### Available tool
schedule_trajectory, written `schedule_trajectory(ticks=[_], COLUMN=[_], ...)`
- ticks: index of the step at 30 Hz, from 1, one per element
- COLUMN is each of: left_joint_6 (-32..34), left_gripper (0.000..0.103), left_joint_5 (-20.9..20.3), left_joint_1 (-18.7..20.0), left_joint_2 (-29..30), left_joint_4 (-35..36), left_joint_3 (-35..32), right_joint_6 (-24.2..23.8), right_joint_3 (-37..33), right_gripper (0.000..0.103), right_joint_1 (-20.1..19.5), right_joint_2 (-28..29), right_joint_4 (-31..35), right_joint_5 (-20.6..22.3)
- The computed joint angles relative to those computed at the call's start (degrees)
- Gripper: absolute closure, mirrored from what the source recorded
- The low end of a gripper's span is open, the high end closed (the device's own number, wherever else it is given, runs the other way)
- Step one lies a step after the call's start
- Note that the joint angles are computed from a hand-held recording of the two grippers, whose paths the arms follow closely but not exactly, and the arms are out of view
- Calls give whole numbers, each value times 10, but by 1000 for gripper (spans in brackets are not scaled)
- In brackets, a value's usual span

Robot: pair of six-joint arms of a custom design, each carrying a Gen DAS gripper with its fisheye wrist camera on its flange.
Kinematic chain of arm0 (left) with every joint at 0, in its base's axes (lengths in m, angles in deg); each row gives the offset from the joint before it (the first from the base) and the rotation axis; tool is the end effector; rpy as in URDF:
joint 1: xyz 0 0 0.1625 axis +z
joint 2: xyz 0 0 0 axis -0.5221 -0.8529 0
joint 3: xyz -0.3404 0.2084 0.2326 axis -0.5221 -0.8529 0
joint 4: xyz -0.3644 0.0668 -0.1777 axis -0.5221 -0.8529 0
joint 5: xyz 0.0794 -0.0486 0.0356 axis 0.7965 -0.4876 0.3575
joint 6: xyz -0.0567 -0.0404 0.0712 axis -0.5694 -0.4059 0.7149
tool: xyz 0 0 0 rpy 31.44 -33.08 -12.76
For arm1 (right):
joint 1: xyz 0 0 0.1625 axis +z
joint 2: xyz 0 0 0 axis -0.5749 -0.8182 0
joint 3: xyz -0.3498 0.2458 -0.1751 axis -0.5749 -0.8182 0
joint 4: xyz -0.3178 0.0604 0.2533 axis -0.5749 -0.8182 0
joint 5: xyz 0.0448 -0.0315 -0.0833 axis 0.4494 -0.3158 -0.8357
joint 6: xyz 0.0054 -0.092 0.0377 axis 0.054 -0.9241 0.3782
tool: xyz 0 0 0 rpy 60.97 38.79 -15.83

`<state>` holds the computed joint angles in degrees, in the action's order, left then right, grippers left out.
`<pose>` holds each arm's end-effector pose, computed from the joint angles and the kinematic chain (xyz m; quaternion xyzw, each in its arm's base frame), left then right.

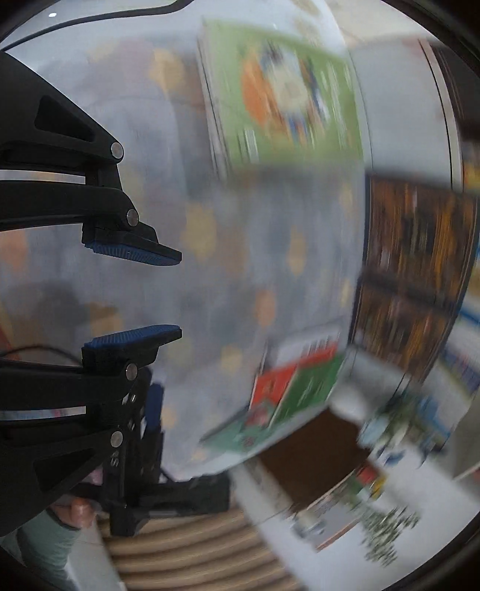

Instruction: Organize books

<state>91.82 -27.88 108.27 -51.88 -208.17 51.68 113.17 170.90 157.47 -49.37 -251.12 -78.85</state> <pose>0.0311 -0.5425 0.3600 0.2967 0.9469 -0.0557 0.1106 0.3788 -0.4481 -0.0834 -0.1214 -0.9513 0.2152 0.1842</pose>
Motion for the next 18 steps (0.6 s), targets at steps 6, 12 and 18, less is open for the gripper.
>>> schedule_trajectory(ticks=[6,12,18], left_joint_6=[-62,-77,-114], left_gripper=[70,62,43], left_joint_5=[-34,-43,-67], left_joint_1=[-67,-131,-141], left_joint_2=[35,101,182], left_joint_4=[-36,-80,-144], left_joint_3=[47,55,18], right_joint_6=[-8,-49,-101], right_joint_3=[133,208,234], right_gripper=[47,47,47], right_joint_1=[-21,-57,-93], right_joint_2=[-88,-171,-234], right_joint_4=[-98,-130,-153], right_joint_5=[-28,-46,-61])
